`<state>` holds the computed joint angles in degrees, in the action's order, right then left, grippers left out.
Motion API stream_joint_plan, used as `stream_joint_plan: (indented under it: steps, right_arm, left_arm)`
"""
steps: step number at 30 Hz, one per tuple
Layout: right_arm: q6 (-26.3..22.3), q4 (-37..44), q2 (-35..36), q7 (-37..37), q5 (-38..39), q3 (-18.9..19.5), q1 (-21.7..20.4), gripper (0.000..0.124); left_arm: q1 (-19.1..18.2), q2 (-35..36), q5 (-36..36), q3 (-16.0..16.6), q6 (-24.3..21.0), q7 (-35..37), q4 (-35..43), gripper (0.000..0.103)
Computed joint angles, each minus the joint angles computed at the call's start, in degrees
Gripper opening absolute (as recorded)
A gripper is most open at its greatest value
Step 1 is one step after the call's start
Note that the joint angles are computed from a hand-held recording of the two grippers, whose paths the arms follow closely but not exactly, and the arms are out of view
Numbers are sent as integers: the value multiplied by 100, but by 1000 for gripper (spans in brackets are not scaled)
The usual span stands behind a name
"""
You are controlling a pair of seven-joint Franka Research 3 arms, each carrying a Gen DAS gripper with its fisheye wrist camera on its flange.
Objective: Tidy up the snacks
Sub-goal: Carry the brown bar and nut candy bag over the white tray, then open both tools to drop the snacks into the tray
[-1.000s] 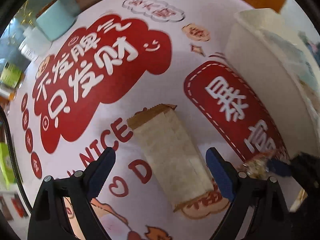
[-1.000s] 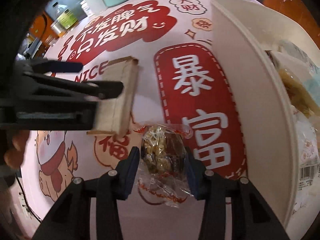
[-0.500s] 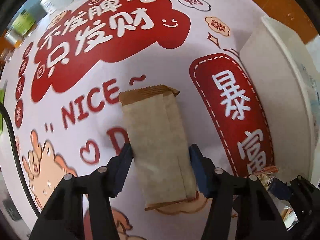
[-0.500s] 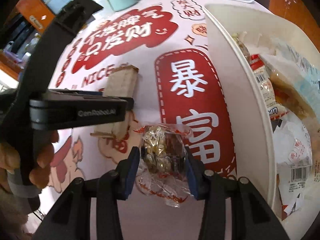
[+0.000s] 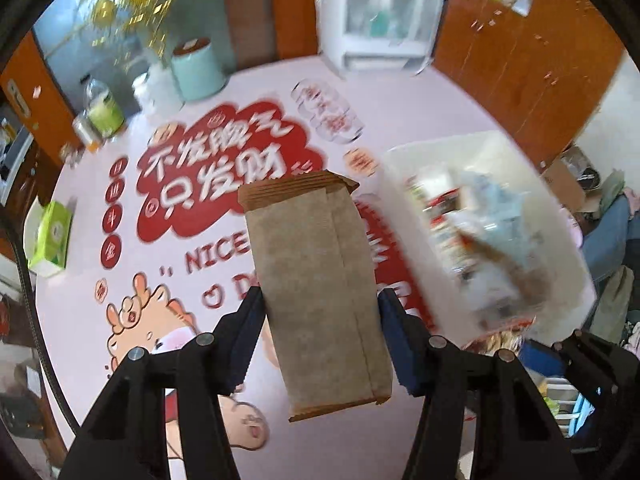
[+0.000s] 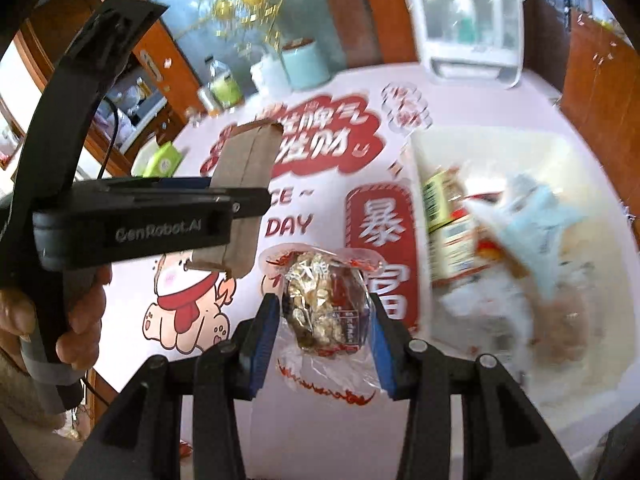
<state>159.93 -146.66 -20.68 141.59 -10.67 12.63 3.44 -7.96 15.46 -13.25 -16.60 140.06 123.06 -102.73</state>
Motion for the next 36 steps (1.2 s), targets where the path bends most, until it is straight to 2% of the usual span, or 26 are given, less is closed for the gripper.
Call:
stream_joint_plan:
  steps: [2,7,11,16,23,27,32,36]
  right_arm:
    - [-275,-136,-429,180,-178,94,-170,44]
    - [-1349,-445,-1686,607,-461,281,-593,44]
    - [-2043,-517,-2351,802,-702,386,-871,44]
    - [-2561,-616,-2853,834,-862,341,-1020,44]
    - [-2544,-766,-2940,746,-861,173,-1136,44]
    - [-2443,-855,-2934,668,-779,109,-1156,44]
    - [-2257,-893,-2766,603,-704,61,-1228,44]
    - [-2018,-923,-2593,487,-559,-42,-1197,46]
  left_arm:
    - [-25,-245,-199,-107,91,82,-192,56]
    - [-283,-759,-762,-222,300,329,-548,56]
    - [-575,-1004,-1102,-247,444,493,-718,56]
    - [-937,-1200,-1261,-242,582,565,-917,57]
    - [-1244,-1346,-1109,-190,717,425,-1182,57]
    - [-1346,-1303,-747,-176,936,140,-1290,57]
    - [-1330,-1095,-369,-172,743,-263,-1157,57]
    - [-1286,-1070,-237,-200,918,-308,-1241,58]
